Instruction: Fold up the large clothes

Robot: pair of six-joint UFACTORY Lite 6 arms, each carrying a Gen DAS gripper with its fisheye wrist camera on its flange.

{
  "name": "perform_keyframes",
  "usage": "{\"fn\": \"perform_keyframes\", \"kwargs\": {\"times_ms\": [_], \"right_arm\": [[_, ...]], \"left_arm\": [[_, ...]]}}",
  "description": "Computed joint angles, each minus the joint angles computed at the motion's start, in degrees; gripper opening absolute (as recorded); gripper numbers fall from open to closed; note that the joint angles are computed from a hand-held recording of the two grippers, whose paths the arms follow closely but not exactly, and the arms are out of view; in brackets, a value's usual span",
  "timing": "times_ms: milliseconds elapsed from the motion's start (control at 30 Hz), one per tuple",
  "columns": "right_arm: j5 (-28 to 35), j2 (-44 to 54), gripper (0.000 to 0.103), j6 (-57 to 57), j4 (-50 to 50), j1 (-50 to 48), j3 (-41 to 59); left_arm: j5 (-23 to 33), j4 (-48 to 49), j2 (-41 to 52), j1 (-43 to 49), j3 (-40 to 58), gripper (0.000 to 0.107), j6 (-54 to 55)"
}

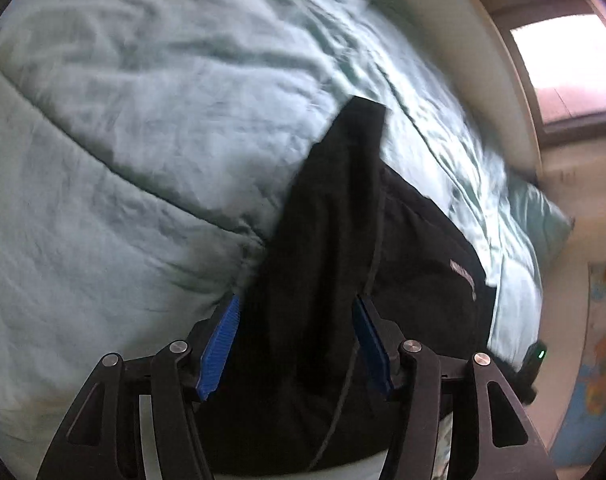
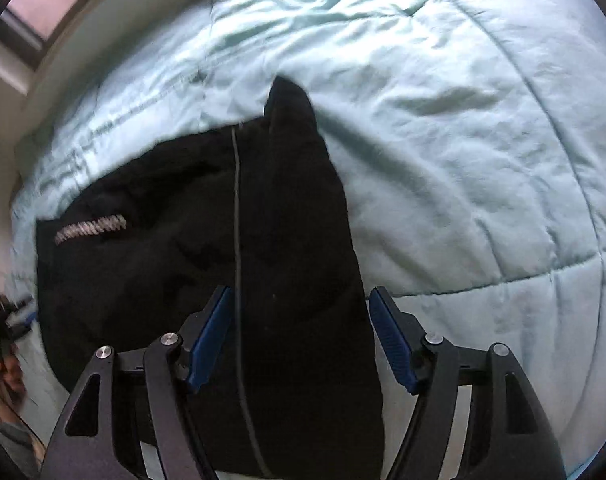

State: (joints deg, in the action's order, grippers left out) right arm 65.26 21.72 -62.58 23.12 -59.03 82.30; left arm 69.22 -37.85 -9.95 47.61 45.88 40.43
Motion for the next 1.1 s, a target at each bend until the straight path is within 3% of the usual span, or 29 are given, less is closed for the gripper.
{"fn": "perform_keyframes", "kwargs": {"times_ms": [100,267,333,433,600,667,700,800,933,1033,1100], "right_arm": [[-1.14,2.07,0.077,0.29,-0.79,0.91,-0.6],[2.23,9.31,0.088,2.86,0.79,0.68,3.35],[4.3,11.82,0.089,2.82,1.3,0.54,4.31],[6.31,14.91,0.091,3.26,2.01,0.85,5.36],[6.07,15.78,0.092,2.31,3.7,1.59,2.73],[5.4,14.52,0.089,1.13,3.75,1.48,1.14],[6.1,14.49,0.082,0.75,3.96,1.08,1.49],[6.89,12.08,0.068,-1.1,3.79,0.44,0.6],[7.03,13.41,0.072,-0.96,2.94,1.91,2.21],[10.86,18.76,0.081,1.44,2.85,2.27,7.07],[11.92,21.9,0.082,3.27,3.54,2.68,9.67]], "left_arm": [[-1.44,-0.47,3.68,-1.16,0.31,0.06,1.4],[-3.14,-3.24,13.44,-4.63,-0.18,0.061,4.25],[-4.88,-5.33,15.75,-5.86,-1.18,0.071,5.99],[-4.9,-8.53,18.69,-6.34,-1.72,0.073,8.36],[-8.66,-11.03,15.54,-9.15,-4.53,0.073,11.87],[-9.81,-12.22,12.78,-9.98,-6.06,0.066,12.44],[-9.12,-13.43,12.3,-10.18,-6.4,0.049,13.34],[-6.97,-13.52,6.73,-10.19,-8.15,0.039,14.31],[-4.76,-14.01,8.51,-9.57,-7.3,0.038,14.77],[-5.45,-14.42,12.23,-10.51,-6.02,0.049,13.73],[-7.29,-15.02,12.59,-12.04,-6.55,0.05,13.7]]}}
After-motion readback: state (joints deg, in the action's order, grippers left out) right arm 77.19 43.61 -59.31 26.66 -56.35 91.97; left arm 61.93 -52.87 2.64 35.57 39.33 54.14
